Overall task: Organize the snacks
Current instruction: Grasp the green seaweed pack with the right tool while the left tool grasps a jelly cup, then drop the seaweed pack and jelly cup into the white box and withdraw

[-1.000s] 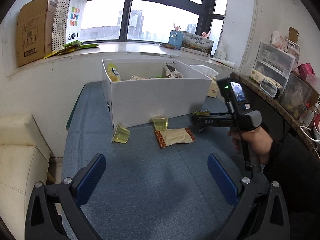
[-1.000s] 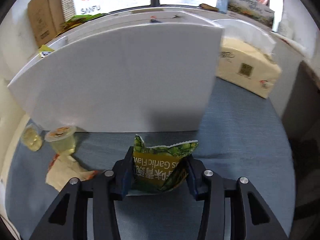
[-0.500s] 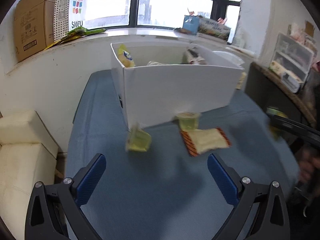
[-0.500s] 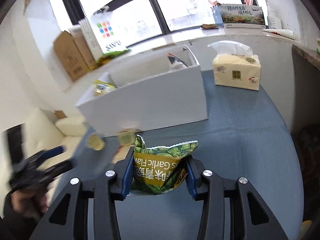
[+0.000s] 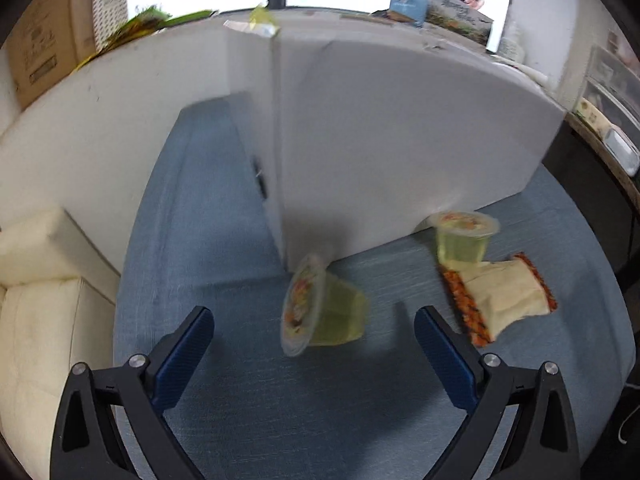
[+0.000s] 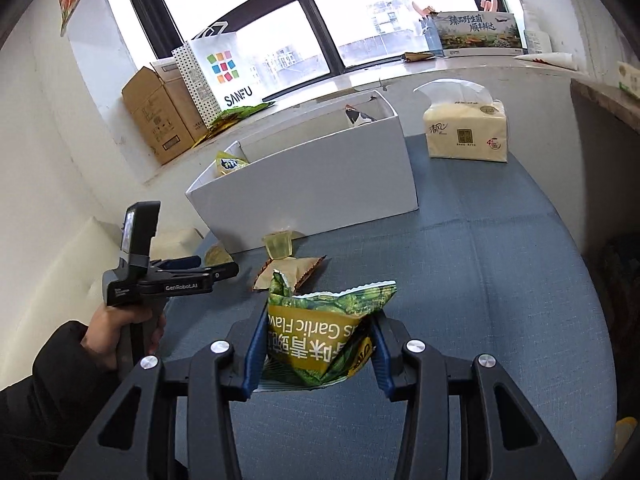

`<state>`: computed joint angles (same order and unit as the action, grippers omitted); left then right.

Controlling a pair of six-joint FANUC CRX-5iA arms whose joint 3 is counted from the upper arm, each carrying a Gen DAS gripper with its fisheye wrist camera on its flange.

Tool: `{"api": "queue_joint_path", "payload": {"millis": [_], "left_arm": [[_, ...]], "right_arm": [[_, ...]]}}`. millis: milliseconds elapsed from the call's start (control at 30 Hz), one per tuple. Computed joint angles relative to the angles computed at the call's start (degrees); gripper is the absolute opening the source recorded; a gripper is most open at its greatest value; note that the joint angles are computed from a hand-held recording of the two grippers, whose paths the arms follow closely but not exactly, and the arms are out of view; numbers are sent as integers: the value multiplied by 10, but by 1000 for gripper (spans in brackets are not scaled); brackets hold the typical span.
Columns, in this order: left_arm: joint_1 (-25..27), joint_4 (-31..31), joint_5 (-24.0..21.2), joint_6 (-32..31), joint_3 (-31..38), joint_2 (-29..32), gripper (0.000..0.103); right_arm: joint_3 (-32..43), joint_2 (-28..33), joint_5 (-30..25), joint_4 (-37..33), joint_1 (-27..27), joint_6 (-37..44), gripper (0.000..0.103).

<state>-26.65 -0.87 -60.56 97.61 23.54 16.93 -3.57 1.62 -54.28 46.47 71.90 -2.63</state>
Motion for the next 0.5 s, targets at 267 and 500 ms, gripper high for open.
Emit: {"api": "queue_joint_path", "payload": {"millis": [267, 500], "left_arm": [[8, 0, 44, 3, -48, -49, 32], [19, 113, 136, -46, -156, -142, 32]], "right_arm": [[13, 9, -4, -11, 3, 24, 48], [25, 18, -4, -20, 3, 39, 48]]}}
